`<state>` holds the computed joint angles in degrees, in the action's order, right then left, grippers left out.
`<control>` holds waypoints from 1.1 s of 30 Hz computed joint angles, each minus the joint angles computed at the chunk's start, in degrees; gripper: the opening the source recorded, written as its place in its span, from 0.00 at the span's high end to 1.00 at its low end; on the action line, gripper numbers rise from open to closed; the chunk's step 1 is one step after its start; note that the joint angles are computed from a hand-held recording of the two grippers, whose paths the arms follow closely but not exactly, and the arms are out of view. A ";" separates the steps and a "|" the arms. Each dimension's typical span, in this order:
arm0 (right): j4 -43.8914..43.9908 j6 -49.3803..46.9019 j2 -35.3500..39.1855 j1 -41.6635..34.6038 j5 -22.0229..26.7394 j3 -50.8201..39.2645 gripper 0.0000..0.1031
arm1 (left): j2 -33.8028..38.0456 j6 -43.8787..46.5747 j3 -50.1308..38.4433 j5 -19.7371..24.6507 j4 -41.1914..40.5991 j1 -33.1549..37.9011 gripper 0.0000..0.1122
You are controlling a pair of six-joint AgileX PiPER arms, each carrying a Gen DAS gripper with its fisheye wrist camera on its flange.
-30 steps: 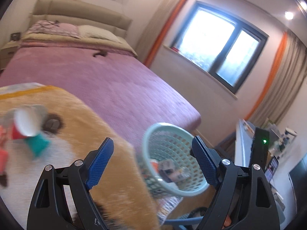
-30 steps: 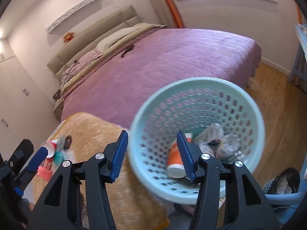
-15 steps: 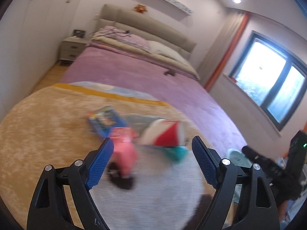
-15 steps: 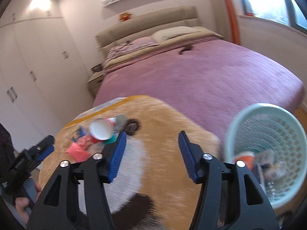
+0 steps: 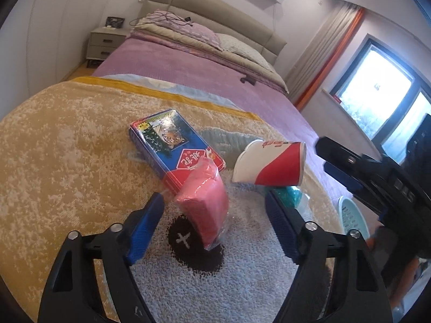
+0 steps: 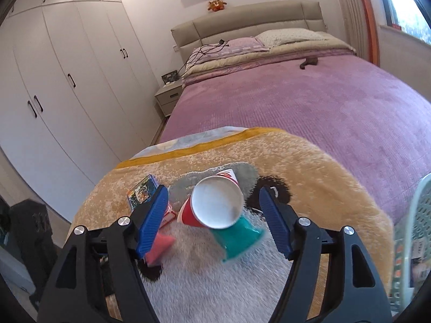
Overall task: Collect trash
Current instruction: 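Grasp the pink bag with left tool while right tool grasps red-white cup, then carry pink bag and red-white cup into the teal basket and open both tools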
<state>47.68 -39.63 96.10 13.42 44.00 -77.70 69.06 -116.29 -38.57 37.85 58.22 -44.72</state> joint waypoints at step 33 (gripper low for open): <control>15.87 -18.68 -9.60 -21.55 11.24 7.87 0.50 | 11.07 7.81 -20.07 12.30 2.82 -16.29 0.73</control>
<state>63.55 -58.31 86.50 -8.13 55.24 -69.83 80.13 -108.48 -58.64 50.14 61.04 -61.01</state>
